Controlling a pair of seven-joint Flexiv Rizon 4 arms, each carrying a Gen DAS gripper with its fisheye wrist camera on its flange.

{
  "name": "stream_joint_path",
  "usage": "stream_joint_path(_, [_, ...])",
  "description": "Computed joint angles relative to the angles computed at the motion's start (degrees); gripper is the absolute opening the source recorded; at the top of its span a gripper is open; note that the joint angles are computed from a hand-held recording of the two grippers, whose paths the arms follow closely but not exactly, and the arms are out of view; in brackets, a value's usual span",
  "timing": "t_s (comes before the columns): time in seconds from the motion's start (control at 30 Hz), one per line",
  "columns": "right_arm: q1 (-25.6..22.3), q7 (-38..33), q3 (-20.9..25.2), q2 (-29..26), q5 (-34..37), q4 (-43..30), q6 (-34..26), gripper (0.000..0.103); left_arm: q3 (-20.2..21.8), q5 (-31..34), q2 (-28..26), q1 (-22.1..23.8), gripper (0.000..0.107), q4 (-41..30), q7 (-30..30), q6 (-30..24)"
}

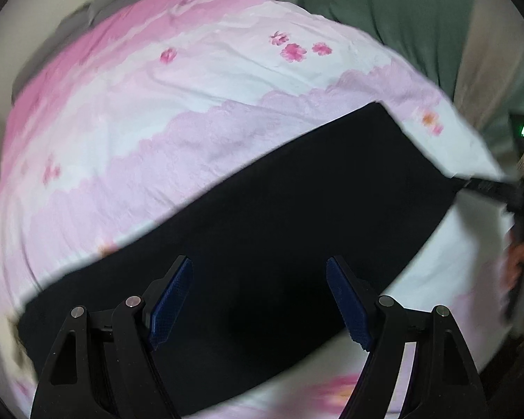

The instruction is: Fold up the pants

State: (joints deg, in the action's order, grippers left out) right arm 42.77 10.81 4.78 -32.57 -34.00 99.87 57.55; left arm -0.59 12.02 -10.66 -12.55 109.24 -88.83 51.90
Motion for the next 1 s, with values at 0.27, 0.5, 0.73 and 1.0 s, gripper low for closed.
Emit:
stream_joint_path(0.27, [4.0, 2.4, 1.8, 1.2, 1.4, -6.9, -18.1, 0.051, -0.8, -16.3, -2.3, 10.3, 0.078, 0.1, 29.6, 0.0])
stream_joint_path(0.5, [7.6, -10.0, 5.4, -8.5, 3.3, -23.9, -15.3, 0.057, -0.9, -30.1, -7.8, 16.8, 0.061, -6.4, 48.3, -15.3])
stream_joint_path(0.73, [13.0, -22.0, 5.0, -24.1, 10.2, -50.0, -21.0, 0.057, -0.4, -28.8, -16.1, 18.9, 0.036, -15.0, 57.1, -26.6])
stream_joint_path(1.0, [17.3, -25.4, 2.4, -34.2, 17.1, -69.7, -31.1, 0.057, -0.7, -28.9, -23.6, 20.0, 0.036, -22.5, 59.5, -34.7])
